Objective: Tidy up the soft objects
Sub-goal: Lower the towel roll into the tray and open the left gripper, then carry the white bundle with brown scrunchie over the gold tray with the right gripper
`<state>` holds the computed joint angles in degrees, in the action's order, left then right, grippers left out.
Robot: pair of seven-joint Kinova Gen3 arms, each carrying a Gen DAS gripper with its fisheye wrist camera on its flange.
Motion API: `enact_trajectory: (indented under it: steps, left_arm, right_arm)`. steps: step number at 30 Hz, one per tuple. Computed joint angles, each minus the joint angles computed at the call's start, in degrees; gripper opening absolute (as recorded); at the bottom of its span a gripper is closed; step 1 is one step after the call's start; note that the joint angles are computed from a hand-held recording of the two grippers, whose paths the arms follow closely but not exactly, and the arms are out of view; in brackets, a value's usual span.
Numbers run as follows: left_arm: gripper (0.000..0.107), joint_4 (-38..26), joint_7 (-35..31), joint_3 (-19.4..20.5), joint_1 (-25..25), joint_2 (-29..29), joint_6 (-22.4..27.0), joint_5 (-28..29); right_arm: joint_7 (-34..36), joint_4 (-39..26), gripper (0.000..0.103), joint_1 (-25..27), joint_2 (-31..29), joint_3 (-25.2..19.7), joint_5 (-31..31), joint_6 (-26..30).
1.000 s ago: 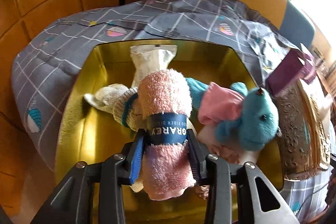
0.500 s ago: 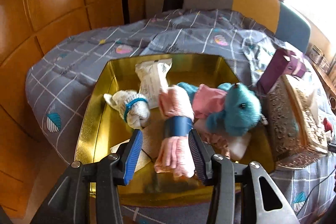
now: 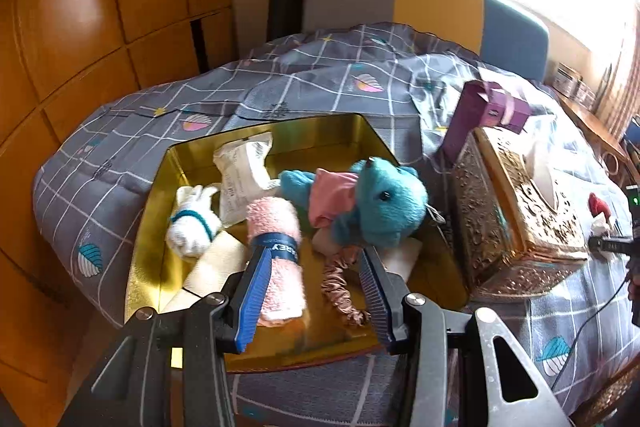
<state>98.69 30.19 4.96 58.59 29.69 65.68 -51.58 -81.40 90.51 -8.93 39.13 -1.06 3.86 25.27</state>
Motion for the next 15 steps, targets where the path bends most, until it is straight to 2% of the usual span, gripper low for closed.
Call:
enact_trajectory:
  steps: [10,15]
  left_arm:
    - [0.046,-2.0,-3.1,-0.1,0.9,1.5,-0.3,-0.4]
    - [0.046,-2.5,-4.9,-0.2,1.3,1.7,-0.4,-0.8]
  right_arm:
    - [0.2,-0.8,0.041,1.0,0.4,-0.8,-1.3,0.7]
    - [0.1,-3.4,0.041,3.1,1.2,-2.2,-4.1,3.7]
